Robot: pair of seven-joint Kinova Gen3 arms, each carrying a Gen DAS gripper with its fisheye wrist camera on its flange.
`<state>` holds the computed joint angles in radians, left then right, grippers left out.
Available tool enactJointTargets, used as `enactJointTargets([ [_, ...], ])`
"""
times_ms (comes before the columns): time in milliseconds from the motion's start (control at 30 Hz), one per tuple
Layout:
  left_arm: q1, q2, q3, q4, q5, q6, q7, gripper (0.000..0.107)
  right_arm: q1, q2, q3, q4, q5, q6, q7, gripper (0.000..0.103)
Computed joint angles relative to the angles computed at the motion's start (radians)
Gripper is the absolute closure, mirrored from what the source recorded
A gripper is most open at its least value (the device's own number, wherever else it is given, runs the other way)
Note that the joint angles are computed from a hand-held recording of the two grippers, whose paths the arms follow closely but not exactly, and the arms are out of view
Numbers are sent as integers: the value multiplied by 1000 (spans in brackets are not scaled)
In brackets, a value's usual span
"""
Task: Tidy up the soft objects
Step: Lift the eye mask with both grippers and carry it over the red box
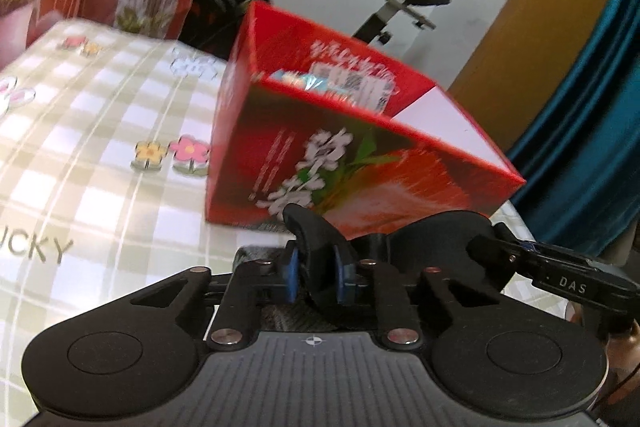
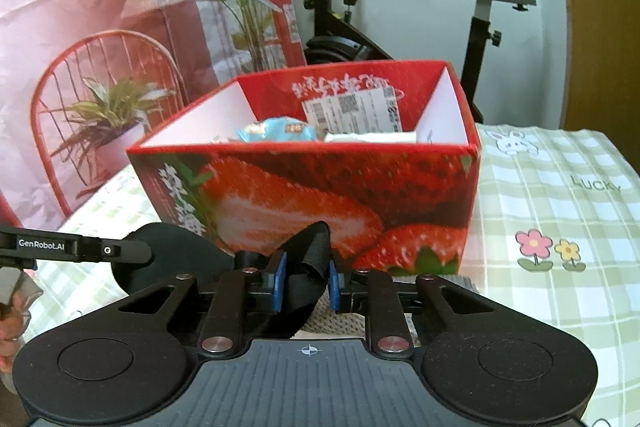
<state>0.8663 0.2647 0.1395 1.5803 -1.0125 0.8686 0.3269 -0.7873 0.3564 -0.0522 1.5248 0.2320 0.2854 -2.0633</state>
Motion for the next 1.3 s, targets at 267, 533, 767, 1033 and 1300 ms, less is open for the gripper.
enactJointTargets([
  [267,58,-8,9,-19,-137,97,50,91,-27,-49,42,43,24,-87,-24,86],
  [533,91,-8,37,-79,-254,233,46,91,27,-83,-10,28,-28,-156,55,87],
  [767,81,37,12,-187,-282,278,-82,91,26,-30,-3,-124,-27,-97,156,87],
  [1033,52,100,-47,-305,-250,235,-209,91,-11,89,61,-357,20,31,176,87],
  [1300,-16,151,-77,-414,-2,179,-443,91,8,191,43,-501,15,200,185,87],
])
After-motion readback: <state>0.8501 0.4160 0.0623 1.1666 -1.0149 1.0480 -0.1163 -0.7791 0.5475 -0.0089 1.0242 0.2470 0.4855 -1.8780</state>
